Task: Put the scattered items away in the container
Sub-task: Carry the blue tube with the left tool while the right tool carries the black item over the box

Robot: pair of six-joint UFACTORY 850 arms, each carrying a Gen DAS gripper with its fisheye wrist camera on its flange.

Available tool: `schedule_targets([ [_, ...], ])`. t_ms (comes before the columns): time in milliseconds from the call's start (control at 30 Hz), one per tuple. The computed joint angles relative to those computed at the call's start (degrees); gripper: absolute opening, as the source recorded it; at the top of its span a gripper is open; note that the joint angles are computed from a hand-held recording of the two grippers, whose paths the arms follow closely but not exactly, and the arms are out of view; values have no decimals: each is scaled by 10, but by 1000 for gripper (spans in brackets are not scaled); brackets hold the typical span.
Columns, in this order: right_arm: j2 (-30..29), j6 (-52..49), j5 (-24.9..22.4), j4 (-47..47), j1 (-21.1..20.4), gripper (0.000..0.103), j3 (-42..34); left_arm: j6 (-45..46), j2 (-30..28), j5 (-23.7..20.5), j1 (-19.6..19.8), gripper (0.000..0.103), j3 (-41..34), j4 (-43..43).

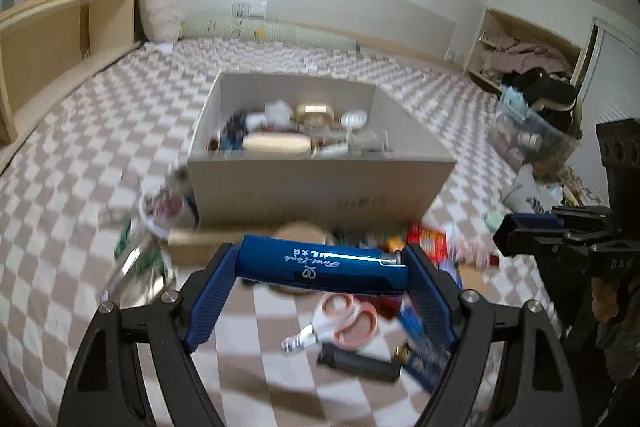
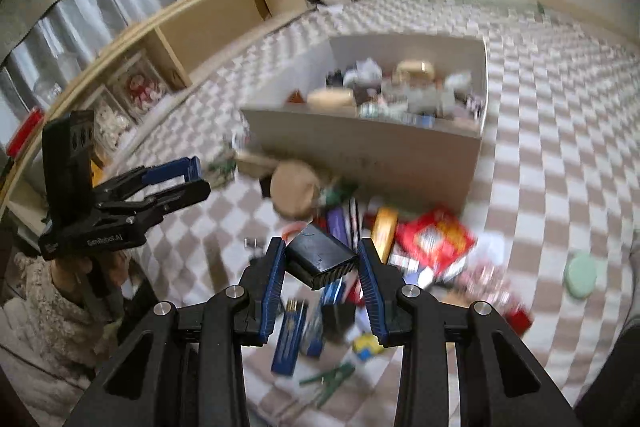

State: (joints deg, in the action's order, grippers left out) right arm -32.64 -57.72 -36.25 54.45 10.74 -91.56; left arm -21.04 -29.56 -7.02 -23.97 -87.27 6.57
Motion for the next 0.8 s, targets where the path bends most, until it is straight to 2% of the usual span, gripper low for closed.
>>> schedule_targets([
  [100, -13, 1, 10, 0, 0, 37, -35, -23, -18, 0, 4, 83, -37, 31],
  [200, -32, 13, 17, -3, -1, 37, -76, 83, -37, -7, 11, 83, -75, -81],
  [267, -43, 21, 24, -8, -1, 37, -98, 112, -47, -6, 13, 83, -95, -112],
  [400, -72, 58, 41, -25, -2, 37, -151, 93, -70, -19, 14, 83, -141, -86],
  [533, -101, 102, 56, -58, 2, 37, -194, 104, -100, -43, 18, 83, -189, -97],
  [800, -161, 187, 42, -128, 7, 37, -266, 71, -156, -94, 25, 83, -263, -53],
])
